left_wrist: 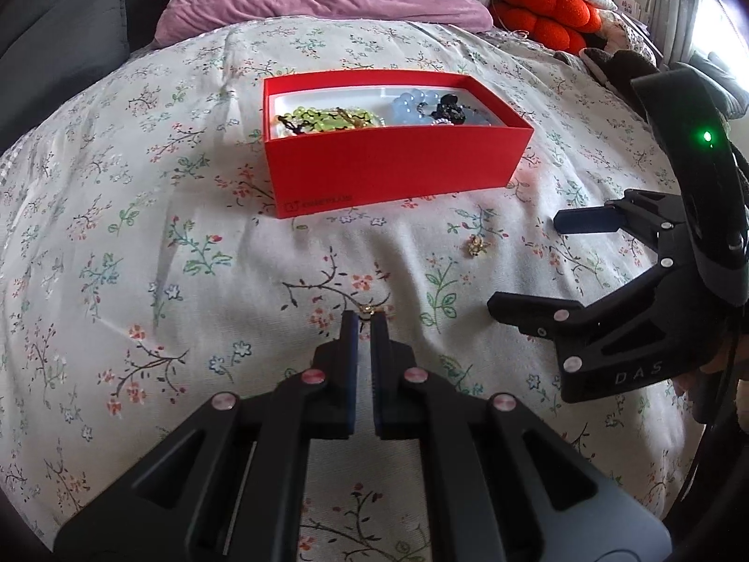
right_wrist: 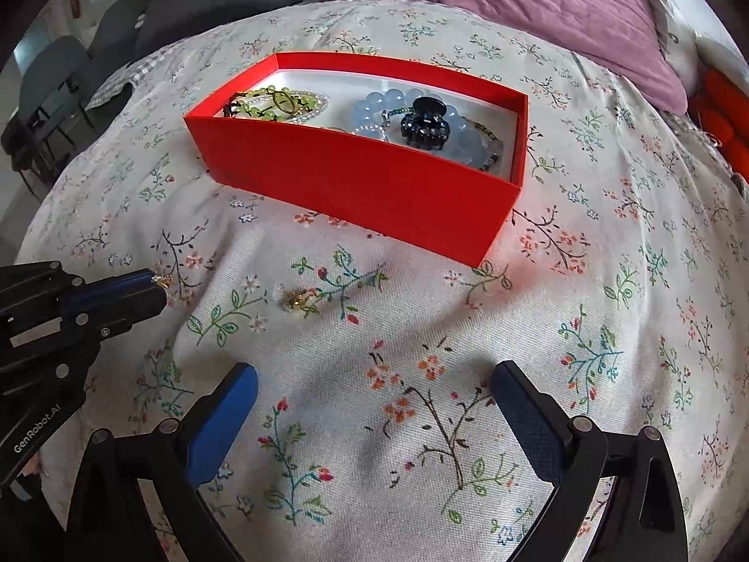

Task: Organize jewelry
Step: 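Close the right gripper on the other gold earring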

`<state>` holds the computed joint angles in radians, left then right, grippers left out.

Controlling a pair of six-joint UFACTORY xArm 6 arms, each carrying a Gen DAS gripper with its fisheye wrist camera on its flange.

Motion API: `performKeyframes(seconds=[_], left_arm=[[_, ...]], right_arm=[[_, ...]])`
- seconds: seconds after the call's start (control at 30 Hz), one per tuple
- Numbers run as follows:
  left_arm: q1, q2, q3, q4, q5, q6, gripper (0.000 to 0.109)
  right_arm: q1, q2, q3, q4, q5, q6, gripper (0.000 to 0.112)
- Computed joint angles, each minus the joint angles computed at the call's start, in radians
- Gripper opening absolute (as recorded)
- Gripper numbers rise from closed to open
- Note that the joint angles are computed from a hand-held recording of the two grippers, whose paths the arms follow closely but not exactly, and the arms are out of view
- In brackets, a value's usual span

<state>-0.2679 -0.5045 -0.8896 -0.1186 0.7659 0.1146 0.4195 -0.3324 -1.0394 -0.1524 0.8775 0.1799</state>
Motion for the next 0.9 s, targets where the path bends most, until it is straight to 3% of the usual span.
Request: performKeyframes(seconds=[0.1,0.27,0.9], left_arm=[[0.012,-0.001,-0.004,0.012,0.018,-0.001,0.006],[0.030,0.000,-0.011,0.024,0.042,-0.017,0.006],[0.048,0.018,-0.038,0.010,0.074,-0.021,0.006]], right_arm=[[0.012,0.018,-0.012,-0.016,-0.008,0.014,0.093],[0.027,0.036,-0.021,-0.012,-0.051,0.010,0.072],[0.045,0.062,-0.032,0.075,-0.100,-0.075,0.025]])
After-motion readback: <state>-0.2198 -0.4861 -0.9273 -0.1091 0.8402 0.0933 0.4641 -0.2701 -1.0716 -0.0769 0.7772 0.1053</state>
